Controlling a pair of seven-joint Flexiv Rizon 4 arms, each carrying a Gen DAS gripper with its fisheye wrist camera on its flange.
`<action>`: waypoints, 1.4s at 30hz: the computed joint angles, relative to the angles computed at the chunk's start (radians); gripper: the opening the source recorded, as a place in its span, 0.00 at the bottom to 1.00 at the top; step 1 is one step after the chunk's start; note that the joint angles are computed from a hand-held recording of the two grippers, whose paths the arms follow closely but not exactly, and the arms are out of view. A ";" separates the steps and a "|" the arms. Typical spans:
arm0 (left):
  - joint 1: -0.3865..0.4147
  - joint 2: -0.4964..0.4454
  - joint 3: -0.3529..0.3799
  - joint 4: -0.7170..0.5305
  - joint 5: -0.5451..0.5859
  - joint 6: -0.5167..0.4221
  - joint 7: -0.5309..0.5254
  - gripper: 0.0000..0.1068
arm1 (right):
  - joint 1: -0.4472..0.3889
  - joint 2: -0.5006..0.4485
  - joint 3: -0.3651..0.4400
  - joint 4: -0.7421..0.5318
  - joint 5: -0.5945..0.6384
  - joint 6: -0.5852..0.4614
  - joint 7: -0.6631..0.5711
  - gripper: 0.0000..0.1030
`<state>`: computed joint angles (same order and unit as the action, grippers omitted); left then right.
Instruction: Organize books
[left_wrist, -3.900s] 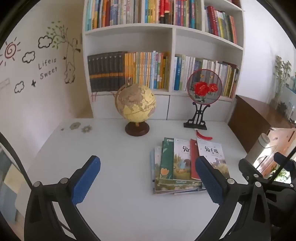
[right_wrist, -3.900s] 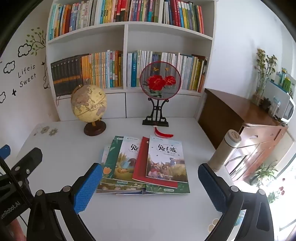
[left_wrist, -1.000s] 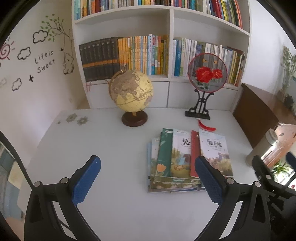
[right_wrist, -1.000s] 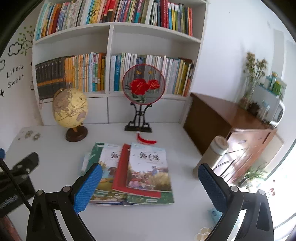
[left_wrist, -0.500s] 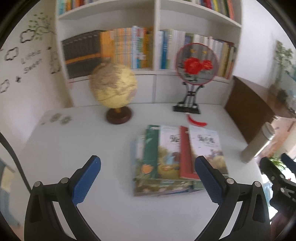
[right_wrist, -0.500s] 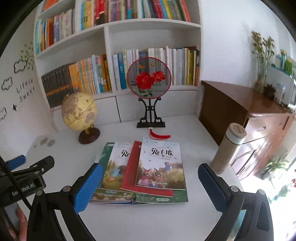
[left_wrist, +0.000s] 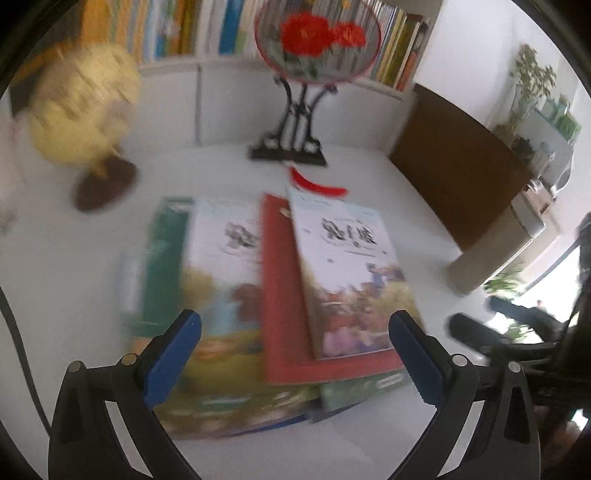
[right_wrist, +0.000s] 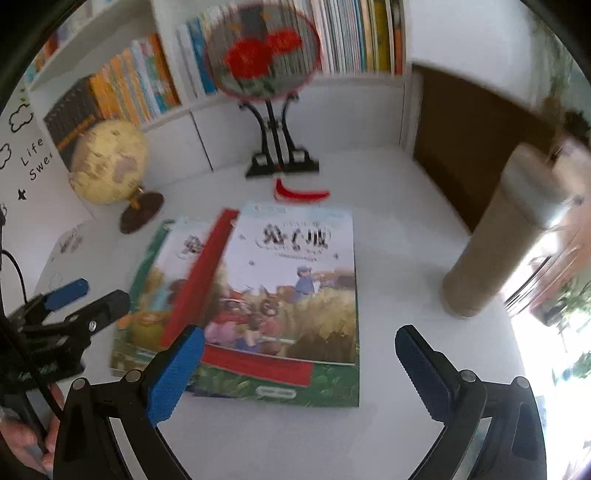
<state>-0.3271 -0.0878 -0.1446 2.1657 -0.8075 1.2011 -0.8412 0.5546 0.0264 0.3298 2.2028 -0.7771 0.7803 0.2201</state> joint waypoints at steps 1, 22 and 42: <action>-0.001 -0.023 -0.011 -0.013 -0.025 -0.014 0.007 0.94 | -0.017 -0.007 -0.016 0.025 -0.008 0.063 0.007 0.98; 0.026 -0.141 -0.076 -0.059 -0.006 -0.010 -0.043 0.92 | -0.156 -0.143 -0.175 0.190 -0.150 0.606 0.098 0.51; 0.029 -0.133 -0.070 -0.065 -0.074 -0.045 -0.005 0.92 | -0.100 -0.172 -0.160 0.093 -0.068 0.447 -0.085 0.50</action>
<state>-0.2982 -0.2208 -0.2149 2.1006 -0.8811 1.1558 -0.8465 0.4550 -0.1458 0.1701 2.2957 -0.8447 1.2271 0.1350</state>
